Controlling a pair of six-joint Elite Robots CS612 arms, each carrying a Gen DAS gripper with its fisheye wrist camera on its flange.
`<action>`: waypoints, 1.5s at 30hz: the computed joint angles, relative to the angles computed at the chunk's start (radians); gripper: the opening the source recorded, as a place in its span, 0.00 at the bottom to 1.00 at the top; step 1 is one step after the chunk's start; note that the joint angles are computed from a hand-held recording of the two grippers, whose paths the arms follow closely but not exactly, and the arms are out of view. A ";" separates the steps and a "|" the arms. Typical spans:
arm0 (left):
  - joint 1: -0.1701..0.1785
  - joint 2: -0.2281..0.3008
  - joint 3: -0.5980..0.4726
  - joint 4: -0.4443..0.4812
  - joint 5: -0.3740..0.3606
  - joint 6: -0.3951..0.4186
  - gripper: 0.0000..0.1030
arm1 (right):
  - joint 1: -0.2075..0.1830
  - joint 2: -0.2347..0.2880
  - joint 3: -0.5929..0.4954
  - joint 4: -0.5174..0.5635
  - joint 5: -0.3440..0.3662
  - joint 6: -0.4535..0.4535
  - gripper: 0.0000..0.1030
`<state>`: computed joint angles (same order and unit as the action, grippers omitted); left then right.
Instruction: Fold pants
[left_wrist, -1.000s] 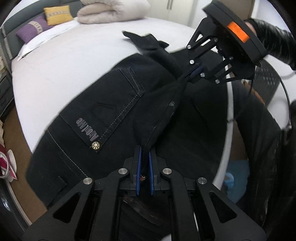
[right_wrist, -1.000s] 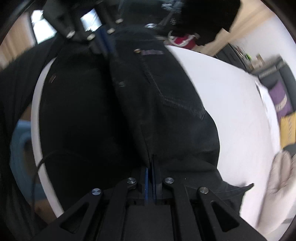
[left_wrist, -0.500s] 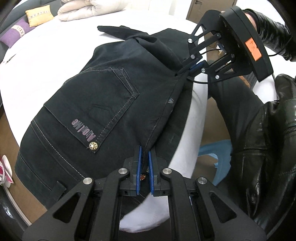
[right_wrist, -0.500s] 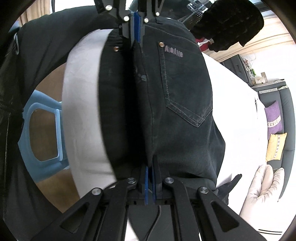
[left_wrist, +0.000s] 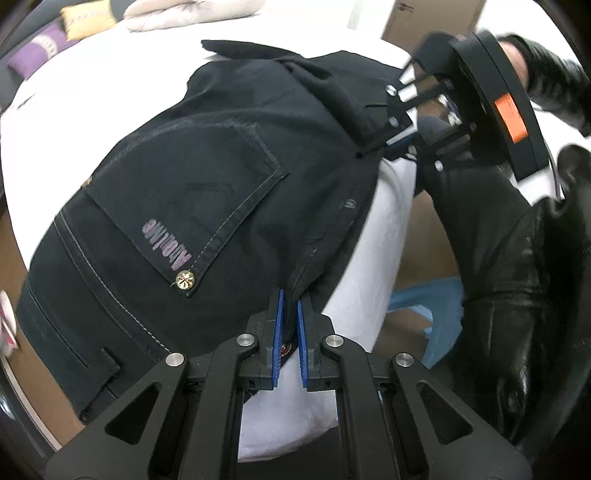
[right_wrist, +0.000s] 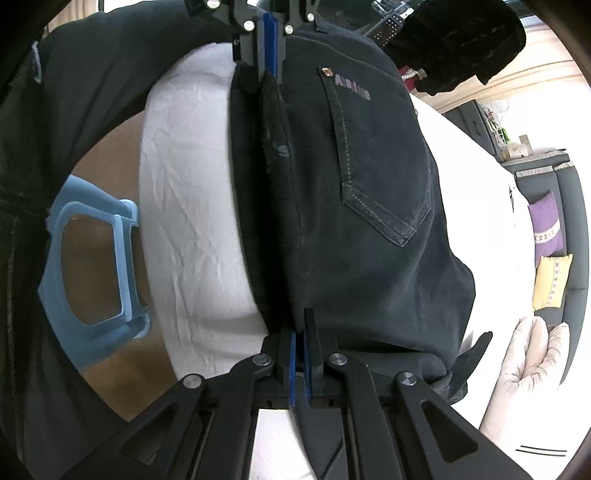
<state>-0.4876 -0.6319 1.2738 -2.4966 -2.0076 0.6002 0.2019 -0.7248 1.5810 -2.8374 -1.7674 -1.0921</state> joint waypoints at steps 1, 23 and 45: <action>0.002 0.004 -0.003 -0.004 -0.004 -0.015 0.10 | 0.000 -0.002 0.014 -0.014 -0.007 0.001 0.05; -0.052 0.094 -0.158 -0.005 0.031 -0.332 0.11 | -0.002 0.005 0.054 -0.136 -0.006 0.254 0.18; -0.039 0.094 -0.132 -0.042 0.004 -0.491 0.11 | -0.231 0.208 -0.504 0.248 0.156 1.210 0.66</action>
<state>-0.5267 -0.5378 1.1422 -2.5388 -2.0036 0.1091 -0.0290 -0.5169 1.0768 -2.5895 -1.6116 0.1178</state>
